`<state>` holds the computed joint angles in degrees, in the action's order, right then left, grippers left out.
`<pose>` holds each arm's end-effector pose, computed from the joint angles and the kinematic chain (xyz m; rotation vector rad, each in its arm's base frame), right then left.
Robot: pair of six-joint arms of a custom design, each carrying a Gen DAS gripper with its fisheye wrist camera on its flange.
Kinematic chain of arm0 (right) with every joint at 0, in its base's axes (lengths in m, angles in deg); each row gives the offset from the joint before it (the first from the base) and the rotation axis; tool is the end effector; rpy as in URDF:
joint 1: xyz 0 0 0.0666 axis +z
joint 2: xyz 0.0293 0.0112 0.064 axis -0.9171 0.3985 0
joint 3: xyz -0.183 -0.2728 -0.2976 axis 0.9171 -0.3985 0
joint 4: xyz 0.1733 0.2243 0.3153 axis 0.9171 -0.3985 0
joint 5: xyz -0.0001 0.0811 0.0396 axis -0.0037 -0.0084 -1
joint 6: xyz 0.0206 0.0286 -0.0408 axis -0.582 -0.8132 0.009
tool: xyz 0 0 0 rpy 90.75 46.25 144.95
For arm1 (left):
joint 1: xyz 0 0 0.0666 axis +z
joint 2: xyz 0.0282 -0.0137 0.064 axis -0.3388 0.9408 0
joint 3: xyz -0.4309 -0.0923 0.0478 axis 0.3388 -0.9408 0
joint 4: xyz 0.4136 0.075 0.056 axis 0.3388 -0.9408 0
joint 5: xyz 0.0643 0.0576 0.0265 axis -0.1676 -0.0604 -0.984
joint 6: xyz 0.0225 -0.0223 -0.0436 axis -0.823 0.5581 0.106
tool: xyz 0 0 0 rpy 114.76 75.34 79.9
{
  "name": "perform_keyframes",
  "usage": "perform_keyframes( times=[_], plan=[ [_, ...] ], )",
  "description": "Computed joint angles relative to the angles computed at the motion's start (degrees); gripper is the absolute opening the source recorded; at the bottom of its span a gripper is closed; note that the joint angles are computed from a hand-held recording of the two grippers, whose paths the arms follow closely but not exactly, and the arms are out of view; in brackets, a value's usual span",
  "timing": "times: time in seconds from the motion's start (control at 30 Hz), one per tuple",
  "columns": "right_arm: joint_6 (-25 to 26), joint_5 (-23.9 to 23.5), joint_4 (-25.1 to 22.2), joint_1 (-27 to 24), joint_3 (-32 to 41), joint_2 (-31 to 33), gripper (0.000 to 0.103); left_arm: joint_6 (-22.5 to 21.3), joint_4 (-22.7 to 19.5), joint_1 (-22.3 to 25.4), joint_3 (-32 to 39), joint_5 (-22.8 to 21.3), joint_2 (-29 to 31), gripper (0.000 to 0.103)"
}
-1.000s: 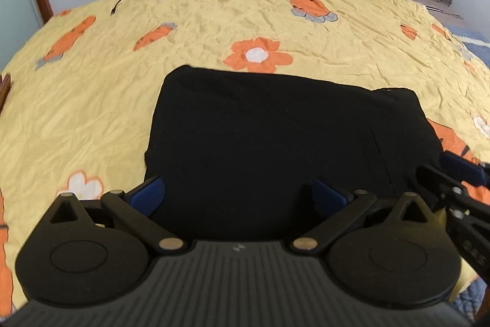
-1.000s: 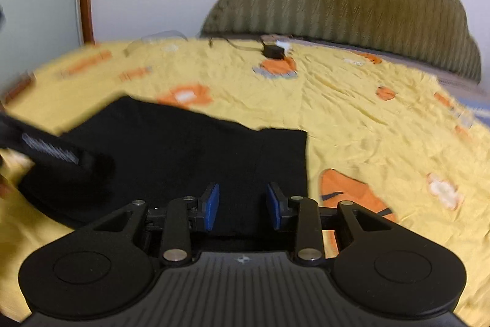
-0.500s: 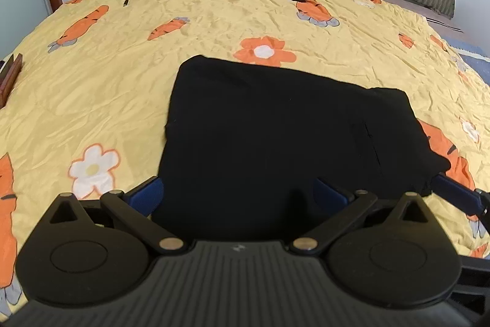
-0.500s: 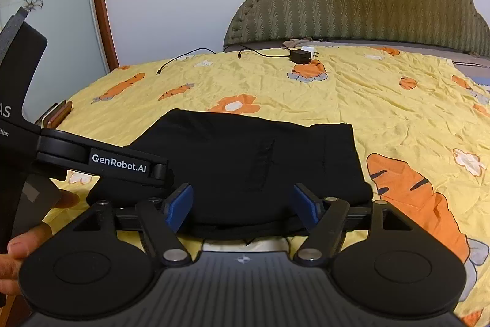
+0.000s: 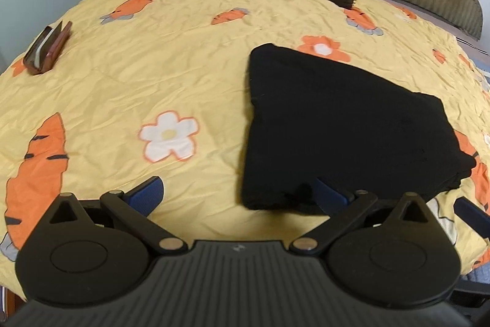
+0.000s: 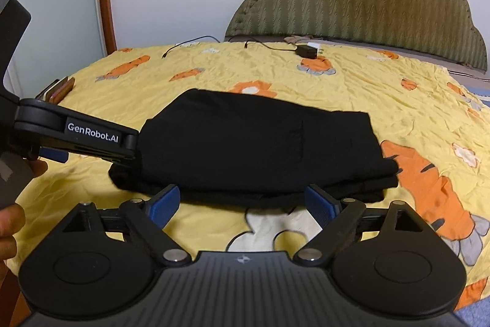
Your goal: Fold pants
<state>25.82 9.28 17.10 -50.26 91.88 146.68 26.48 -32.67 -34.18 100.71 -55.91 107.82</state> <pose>0.6072 0.1630 0.4475 0.2334 2.1736 -0.0814 0.6682 -0.1702 0.4519 0.1848 2.4387 -0.0978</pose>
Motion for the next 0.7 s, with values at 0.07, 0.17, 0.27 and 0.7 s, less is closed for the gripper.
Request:
perform_keyframes(
  times=[0.07,0.17,0.27,0.7],
  plan=[
    [-0.3,0.2,-0.7,0.4,0.3,0.2,0.089,-0.2,0.3,0.2,-0.9,0.1,-0.6,0.103],
    [0.0,0.6,-0.6,1.0,0.0,0.0,0.089,-0.4,0.2,0.3,-1.6,0.0,-1.0,0.103],
    [0.2,0.6,-0.7,1.3,-0.3,-0.2,0.089,-0.9,0.1,0.4,-2.5,-0.1,-1.5,0.103],
    [-0.2,1.9,-0.5,2.1,-2.1,-1.7,0.089,-1.3,0.7,0.4,-5.7,-0.7,-3.7,0.103]
  ],
)
